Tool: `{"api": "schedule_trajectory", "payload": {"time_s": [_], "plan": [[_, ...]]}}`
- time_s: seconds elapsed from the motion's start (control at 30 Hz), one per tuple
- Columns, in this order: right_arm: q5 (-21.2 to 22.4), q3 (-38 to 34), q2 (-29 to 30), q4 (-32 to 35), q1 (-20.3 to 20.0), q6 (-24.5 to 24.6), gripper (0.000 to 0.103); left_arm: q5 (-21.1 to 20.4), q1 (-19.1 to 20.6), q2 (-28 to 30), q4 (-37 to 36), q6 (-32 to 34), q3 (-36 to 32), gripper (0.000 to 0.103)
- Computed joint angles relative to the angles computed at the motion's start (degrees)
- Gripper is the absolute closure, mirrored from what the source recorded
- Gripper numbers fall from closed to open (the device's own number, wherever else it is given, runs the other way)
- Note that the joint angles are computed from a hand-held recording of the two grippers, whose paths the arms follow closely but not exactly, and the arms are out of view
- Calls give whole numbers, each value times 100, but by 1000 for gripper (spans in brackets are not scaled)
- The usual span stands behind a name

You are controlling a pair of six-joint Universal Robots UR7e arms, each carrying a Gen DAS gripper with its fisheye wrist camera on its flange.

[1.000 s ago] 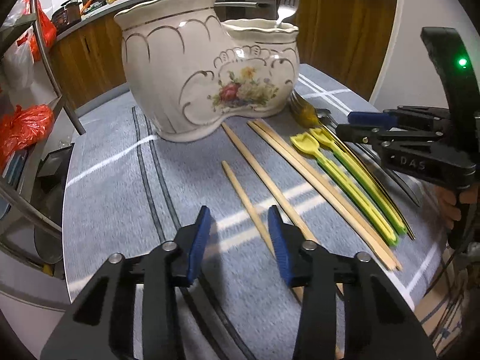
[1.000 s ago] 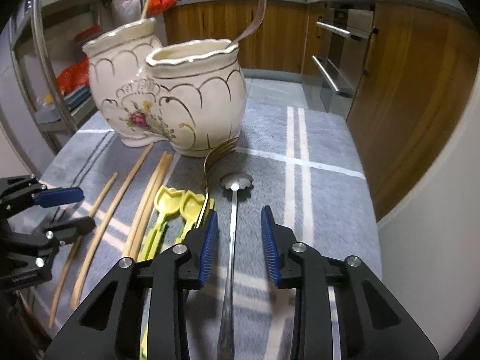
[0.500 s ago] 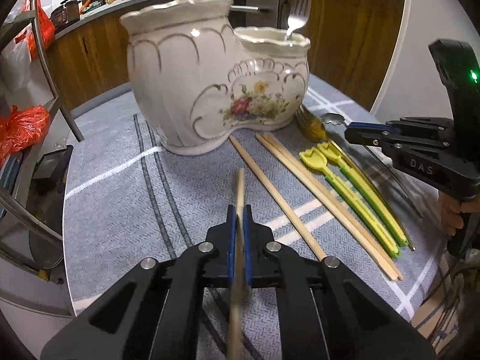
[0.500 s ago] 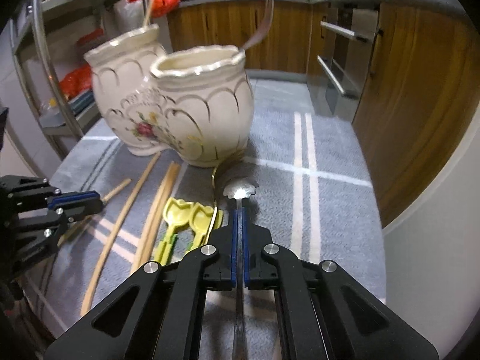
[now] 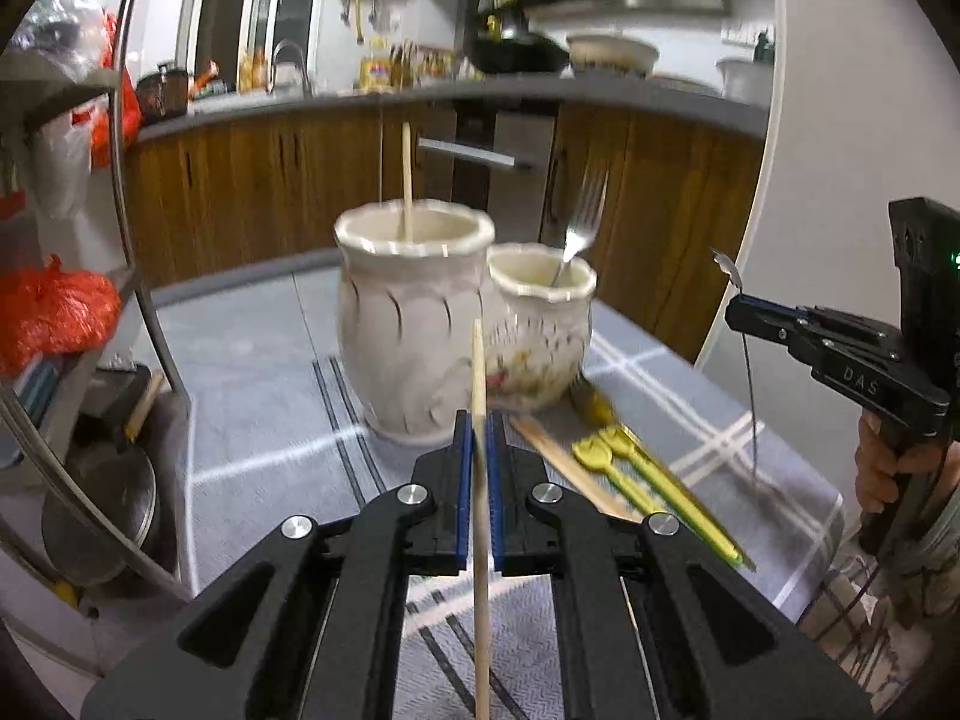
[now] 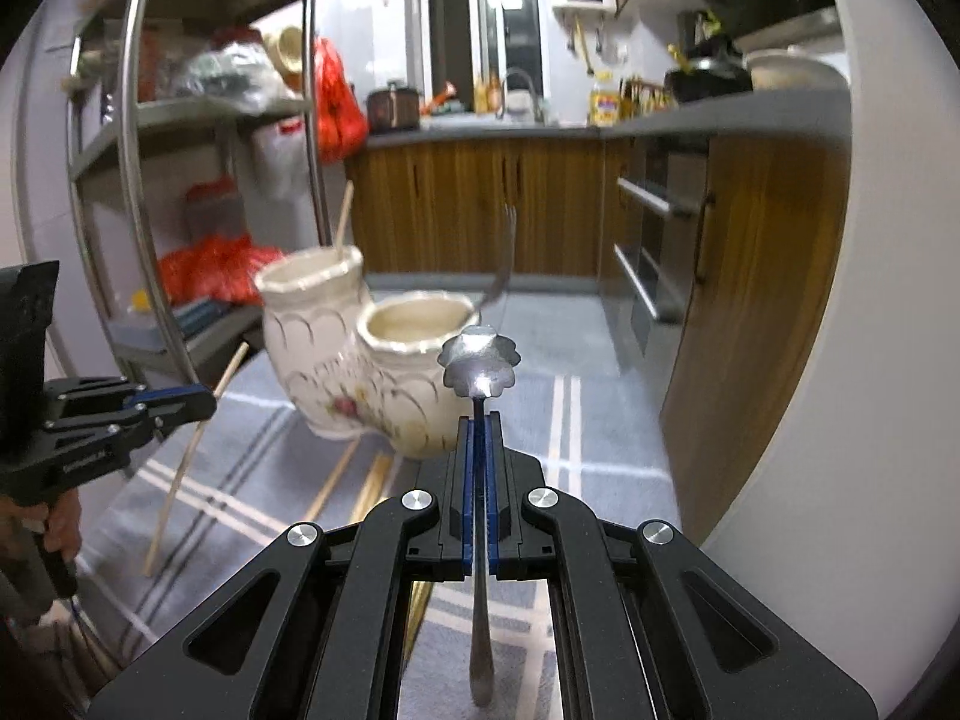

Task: Organize utensils
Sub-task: 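Lift the chopstick with the left gripper and the spoon with the right gripper toward the holder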

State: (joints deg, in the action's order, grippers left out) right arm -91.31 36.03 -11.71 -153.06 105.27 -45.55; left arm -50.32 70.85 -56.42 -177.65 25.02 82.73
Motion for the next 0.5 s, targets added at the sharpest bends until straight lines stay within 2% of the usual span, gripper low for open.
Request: {"api": "schedule_trajectory", "payload": {"time_s": [0.27,0.5], "plan": [[295,-8,3,-227,61,58,99,-184,-58,-137,-448,175,92,99],[370,114,-76,-294,95,25,99,-359,-43,-252,-307,80,175,99]]}}
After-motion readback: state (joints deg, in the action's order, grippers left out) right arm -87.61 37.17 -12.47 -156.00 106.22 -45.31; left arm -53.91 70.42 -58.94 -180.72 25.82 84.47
